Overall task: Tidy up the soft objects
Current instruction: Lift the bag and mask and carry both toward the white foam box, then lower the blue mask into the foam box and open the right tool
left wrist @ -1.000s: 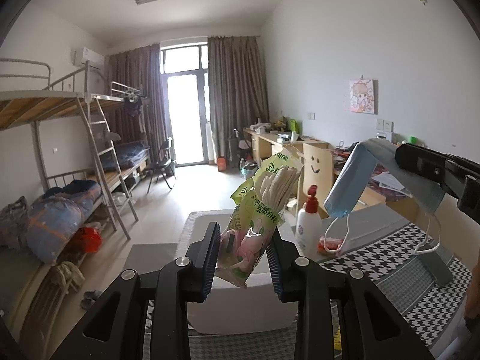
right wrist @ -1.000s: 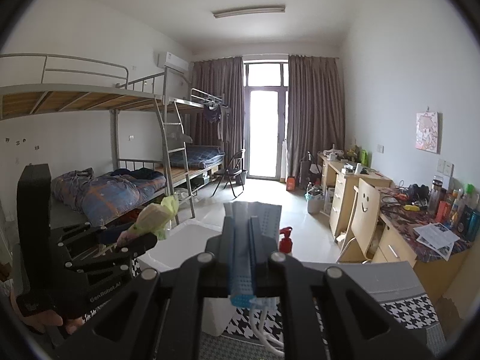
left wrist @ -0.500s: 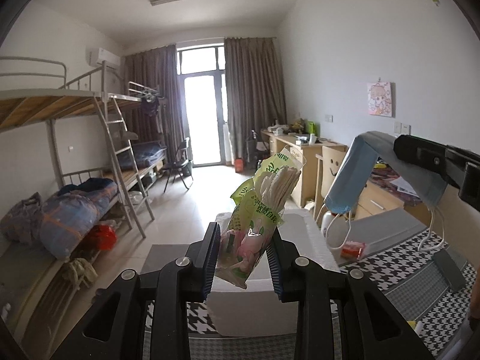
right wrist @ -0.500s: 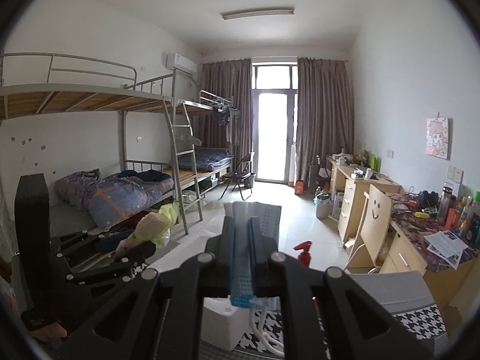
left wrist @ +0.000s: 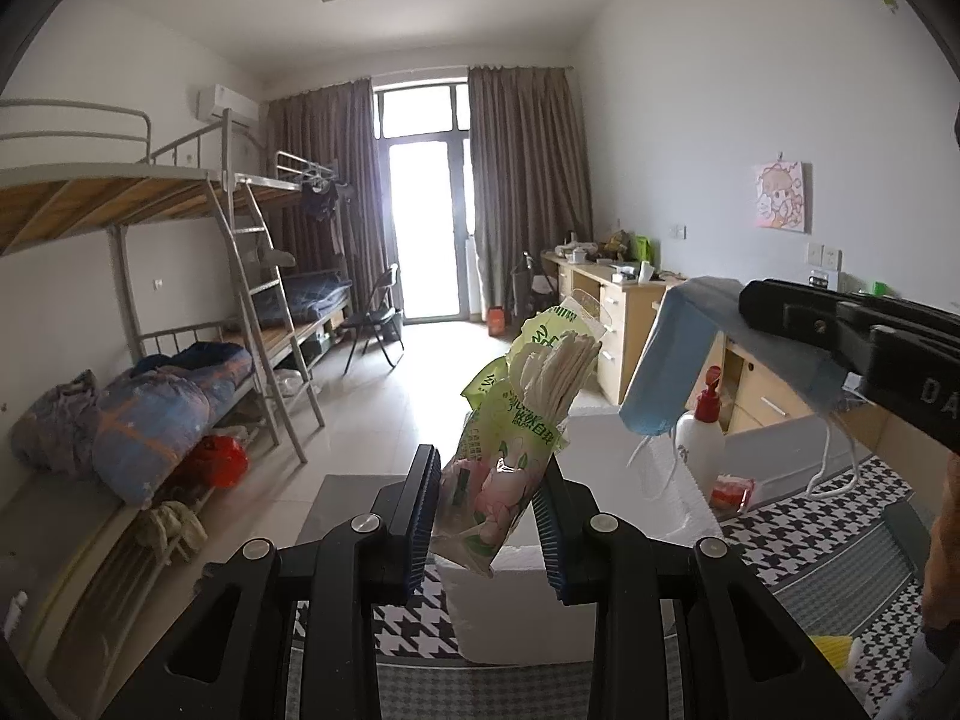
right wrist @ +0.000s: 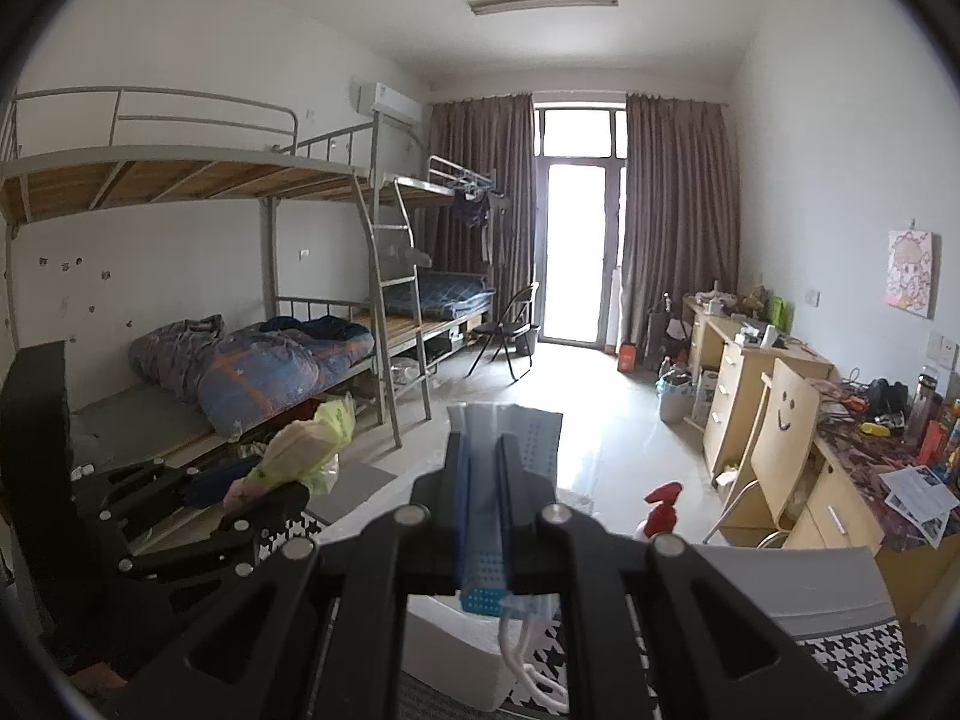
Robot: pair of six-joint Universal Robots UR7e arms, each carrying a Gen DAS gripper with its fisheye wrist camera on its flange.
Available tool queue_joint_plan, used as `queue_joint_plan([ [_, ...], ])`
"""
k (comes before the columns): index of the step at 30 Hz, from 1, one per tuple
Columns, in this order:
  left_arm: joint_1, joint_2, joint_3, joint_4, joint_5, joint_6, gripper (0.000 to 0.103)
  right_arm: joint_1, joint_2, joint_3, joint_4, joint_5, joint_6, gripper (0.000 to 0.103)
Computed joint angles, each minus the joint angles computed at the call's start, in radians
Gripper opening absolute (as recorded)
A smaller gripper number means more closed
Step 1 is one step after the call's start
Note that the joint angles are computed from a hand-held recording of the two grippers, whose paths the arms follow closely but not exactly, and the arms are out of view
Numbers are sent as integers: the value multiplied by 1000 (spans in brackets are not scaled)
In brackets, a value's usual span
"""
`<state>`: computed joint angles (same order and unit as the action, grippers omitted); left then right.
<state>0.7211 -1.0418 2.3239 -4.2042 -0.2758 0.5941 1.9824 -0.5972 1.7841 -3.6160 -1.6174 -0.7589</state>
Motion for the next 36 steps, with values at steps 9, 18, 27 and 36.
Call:
queue_joint_plan([
  [9,12,-12,2,-6,6,1,32,2,29,-54,94,-28,7,12],
  [18,31,-17,13,34,0,-49,32,1,64,-110,180,-62,5,12],
  [27,42,-31,20,100,-7,-114,32,-1,94,-156,258,-106,18,12],
  [36,55,-40,16,137,-16,-137,32,0,120,-206,330,-147,36,12],
])
